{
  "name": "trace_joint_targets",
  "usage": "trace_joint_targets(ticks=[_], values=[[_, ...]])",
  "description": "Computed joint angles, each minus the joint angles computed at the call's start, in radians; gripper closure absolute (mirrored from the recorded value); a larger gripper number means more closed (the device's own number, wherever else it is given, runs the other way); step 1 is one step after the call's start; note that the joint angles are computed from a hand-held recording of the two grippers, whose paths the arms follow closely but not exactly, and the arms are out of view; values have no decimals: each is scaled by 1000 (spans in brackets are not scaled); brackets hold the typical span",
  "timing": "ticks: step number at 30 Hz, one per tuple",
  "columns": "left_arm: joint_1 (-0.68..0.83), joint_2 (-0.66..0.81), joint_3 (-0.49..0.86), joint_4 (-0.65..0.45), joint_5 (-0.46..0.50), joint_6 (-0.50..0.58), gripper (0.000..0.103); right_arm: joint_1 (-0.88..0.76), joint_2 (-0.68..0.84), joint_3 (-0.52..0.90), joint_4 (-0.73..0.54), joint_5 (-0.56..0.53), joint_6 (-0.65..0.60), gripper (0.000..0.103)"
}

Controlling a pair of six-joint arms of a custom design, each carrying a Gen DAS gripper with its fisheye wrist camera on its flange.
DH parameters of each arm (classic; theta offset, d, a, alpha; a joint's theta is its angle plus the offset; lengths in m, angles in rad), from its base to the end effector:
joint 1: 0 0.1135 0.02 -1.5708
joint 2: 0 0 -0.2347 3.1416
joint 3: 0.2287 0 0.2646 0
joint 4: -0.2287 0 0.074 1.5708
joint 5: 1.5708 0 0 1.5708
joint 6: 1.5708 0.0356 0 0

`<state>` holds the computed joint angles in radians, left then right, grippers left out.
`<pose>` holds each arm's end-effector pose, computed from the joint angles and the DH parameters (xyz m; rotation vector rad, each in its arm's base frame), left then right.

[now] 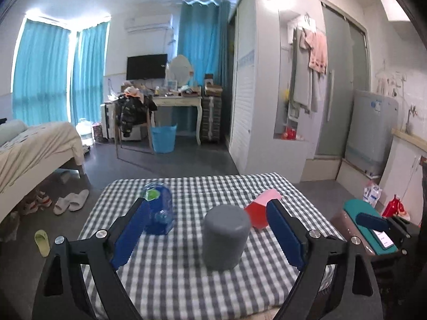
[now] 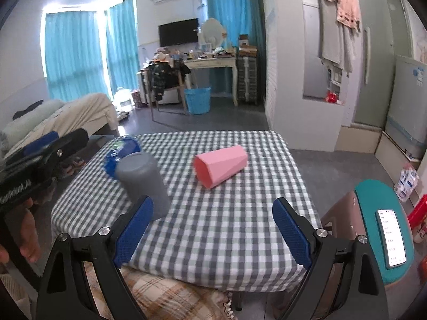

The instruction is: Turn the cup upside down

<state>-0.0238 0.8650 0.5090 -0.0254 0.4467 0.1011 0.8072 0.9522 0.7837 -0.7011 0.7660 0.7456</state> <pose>0.2283 -0.0208 0.2190 0.4120 1.8875 -0.3835 0.1646 0.1363 0.2445 0.2483 2.1403 -0.0665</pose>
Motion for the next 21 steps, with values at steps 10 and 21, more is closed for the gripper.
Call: trace_joint_targets(ticks=[10,21], values=[[203,-91,-111,-17,84,32,0,173,89,-15,79,138,106,5],[216,-148,-141,-49,78,38,0,205,131,17,50,184,135,0]])
